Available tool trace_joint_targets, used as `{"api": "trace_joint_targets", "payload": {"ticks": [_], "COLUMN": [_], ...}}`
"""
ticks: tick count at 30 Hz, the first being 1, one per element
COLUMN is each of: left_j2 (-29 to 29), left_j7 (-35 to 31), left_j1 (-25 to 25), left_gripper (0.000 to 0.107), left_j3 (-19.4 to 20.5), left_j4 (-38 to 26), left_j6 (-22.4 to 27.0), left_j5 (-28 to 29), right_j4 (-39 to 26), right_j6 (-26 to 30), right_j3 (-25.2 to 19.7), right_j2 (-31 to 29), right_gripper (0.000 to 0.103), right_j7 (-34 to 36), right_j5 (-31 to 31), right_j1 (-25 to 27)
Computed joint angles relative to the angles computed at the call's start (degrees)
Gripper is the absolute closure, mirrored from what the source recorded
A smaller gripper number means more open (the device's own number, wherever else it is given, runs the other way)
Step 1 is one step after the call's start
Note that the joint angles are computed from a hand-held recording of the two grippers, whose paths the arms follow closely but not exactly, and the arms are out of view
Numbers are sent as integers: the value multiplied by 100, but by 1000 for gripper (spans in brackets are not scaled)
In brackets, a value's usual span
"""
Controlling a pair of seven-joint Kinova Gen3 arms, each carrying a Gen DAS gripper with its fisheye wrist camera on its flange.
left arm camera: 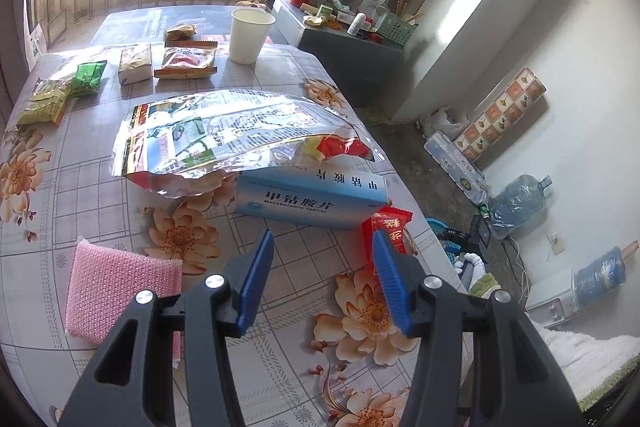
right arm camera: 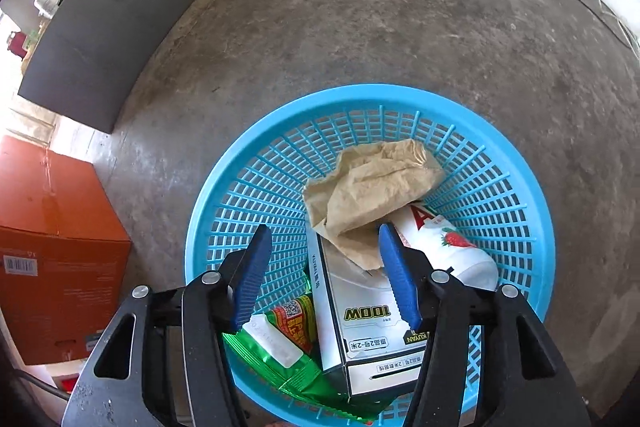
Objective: Collect trash
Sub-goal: 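Open the right tool to drop the beige cloth into the wastebasket, then move both tools back over the table toward the pink sponge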
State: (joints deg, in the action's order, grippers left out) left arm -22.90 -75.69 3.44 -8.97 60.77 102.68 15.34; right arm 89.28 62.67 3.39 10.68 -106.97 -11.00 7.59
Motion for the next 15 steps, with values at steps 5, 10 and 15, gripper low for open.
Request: {"api": "trace_joint_targets", "payload": {"ticks": [5,10,15], "left_j2": [-105,-316,-571], "left_j7": [2,97,185], "left_j1": [-16,-58,-144], "left_gripper": [56,53,47], "left_j3": [100,231,414], "left_j4": [-8,9,17], "left_j6": [-1,34,154], "left_j5": [-90,-252,-529], "right_j4": [236,256,93], "right_j6": [-21,428,1145], "right_j3": [83,47,-75], "right_j2": [-394,-1190,-2201], "right_gripper": [49,49,40], "right_j7": [212,564,630], "right_j5": [-475,-365,55], "right_j1": [280,104,-311]}}
